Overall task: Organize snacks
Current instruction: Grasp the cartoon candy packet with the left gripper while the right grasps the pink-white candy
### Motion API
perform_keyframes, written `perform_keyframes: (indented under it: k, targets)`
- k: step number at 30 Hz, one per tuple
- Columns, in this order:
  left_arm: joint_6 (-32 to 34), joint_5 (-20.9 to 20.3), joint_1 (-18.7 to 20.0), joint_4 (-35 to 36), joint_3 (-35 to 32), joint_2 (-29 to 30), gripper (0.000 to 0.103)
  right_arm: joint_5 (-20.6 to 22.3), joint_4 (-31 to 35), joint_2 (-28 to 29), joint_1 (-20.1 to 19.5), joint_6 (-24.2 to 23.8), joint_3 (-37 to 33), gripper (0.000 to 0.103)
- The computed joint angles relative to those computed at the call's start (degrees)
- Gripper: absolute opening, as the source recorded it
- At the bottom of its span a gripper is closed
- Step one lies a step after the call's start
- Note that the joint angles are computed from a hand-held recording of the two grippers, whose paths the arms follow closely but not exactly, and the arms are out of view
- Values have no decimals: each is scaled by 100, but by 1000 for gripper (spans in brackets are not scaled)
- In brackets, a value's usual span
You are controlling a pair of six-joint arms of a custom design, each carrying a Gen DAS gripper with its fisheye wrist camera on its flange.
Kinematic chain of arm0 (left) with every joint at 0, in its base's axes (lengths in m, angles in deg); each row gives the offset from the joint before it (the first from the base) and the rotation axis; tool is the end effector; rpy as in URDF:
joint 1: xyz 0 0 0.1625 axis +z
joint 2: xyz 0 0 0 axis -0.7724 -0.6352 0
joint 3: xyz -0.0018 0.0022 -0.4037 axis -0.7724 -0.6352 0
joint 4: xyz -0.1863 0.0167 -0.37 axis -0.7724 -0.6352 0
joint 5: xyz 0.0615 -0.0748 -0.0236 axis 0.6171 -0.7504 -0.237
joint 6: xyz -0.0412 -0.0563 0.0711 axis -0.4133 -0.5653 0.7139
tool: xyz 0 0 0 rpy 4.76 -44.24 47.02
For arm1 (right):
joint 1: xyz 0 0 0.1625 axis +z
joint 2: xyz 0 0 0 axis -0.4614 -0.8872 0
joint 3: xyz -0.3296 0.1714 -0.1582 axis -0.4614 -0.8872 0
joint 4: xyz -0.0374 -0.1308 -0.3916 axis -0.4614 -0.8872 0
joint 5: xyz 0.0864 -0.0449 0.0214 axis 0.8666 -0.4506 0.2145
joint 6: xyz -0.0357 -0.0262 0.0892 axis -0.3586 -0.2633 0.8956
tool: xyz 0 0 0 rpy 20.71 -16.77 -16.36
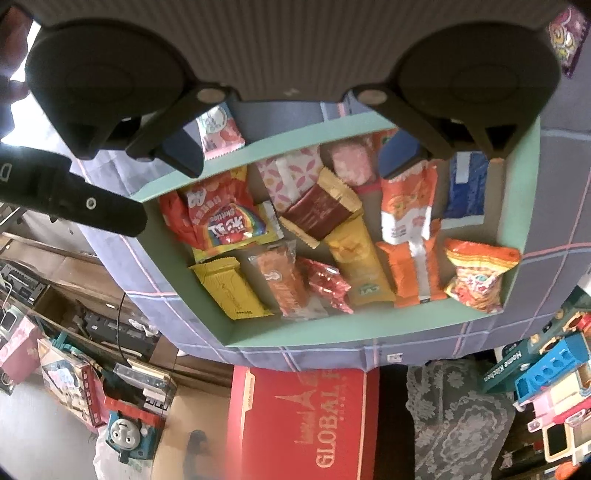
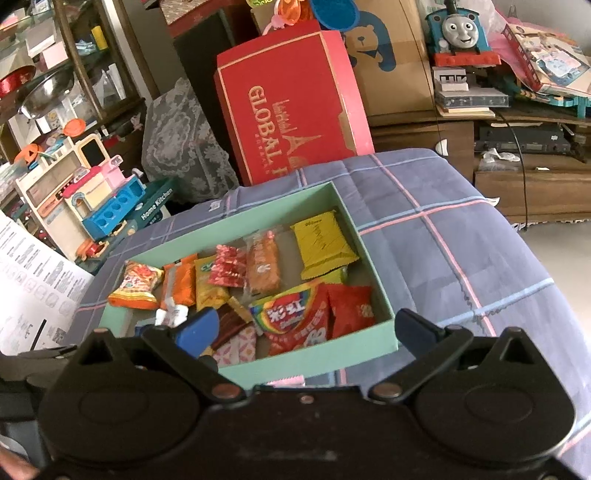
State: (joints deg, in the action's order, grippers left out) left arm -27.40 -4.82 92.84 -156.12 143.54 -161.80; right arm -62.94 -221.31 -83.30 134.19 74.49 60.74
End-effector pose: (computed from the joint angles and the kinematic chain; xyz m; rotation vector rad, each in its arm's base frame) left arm -0.2197 -0.4625 0.1728 0.7193 2.4715 -0.6004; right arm 0.1959 -0.4088 0.1710 0.0205 -2.3354 1.1946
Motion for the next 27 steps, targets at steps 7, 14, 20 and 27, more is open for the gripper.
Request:
perform_keyframes:
  k: [7, 14, 20, 27]
  targets:
    - [-123, 24, -40, 82, 450, -538, 103, -168, 75, -1, 185, 344, 210, 103]
    - [-281, 143, 106, 279, 905, -1116, 103, -236, 162, 78, 205, 736, 448, 103]
    - [-344, 263, 354, 422, 1230, -1564, 103, -96, 389, 243, 104, 1045, 526, 103]
    - [-516, 433, 699, 252, 1164, -1486, 103, 55, 731, 493, 4, 1186, 410, 103]
